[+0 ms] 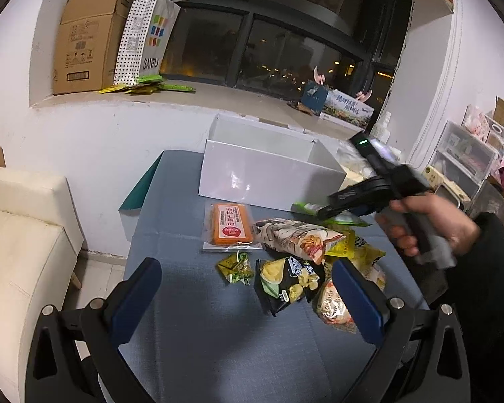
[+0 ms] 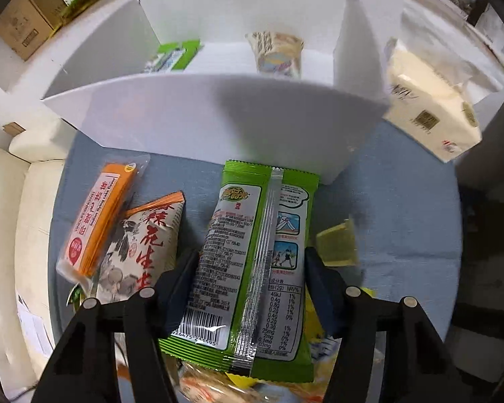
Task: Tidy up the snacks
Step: 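Grasp green stick packs with the right gripper while the left gripper grasps the orange cake packet, then lower both packets into the white box and open both grippers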
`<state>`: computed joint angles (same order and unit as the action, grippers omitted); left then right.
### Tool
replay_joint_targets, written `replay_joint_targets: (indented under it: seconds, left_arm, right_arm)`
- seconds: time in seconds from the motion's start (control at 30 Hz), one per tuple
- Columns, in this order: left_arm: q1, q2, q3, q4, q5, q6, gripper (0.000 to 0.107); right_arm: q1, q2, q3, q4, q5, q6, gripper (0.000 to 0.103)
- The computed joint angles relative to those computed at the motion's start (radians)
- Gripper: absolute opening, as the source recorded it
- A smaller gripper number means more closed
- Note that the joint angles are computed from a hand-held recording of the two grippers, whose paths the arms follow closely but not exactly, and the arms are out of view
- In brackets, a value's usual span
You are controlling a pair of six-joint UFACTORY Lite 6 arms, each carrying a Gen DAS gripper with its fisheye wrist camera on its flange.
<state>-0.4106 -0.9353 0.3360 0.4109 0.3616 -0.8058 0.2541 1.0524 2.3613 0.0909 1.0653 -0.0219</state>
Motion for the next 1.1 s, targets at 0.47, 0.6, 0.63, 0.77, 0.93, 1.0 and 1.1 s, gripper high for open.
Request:
replay_joint_targets:
  seconds: [0.47, 0.6, 0.63, 0.77, 0.93, 1.0, 1.1]
  left_arm:
    - [0.23, 1.289, 0.953, -0.526, 0.066, 0.67, 0.103]
    - [0.205, 1.628, 1.344, -0.442, 0.233, 0.599, 0.103]
    - [0.2, 1.698, 1.438, -0.416, 0.285, 0.574, 0.103]
    - [0.202, 1.871, 1.642, -0.406, 0.386, 0.545, 0.103]
    - [0.238, 1.847, 1.573, -0.517, 0.351, 0.636, 0.072]
    - [0.242, 1.765, 1.461, -0.543, 0.28, 0.68, 0.057]
    - [0.243, 1.59, 1.25, -0.595, 0.156, 0.74, 0.057]
  right_arm:
    - [-0.159, -0.941, -1.131, 0.469, -0.43, -0.541, 0.067]
    - [-0.193, -1.11, -1.295, 0.586, -0.455, -0.662, 0.067]
    - [-0.203, -1.123, -1.314, 0.622, -0.447, -0.696, 0.067]
    - [-0.219, -1.17, -1.381, 0.664, -0.457, -0.756, 0.067]
    - [-0.266, -1.185, -1.42, 0.711, -0.433, -0.808, 0.067]
    - [-0.281, -1.172, -1.421, 0.727, -0.428, -0.823, 0.067]
    - [-0.29, -1.163, -1.429, 0.76, -0.429, -0.848, 0.067]
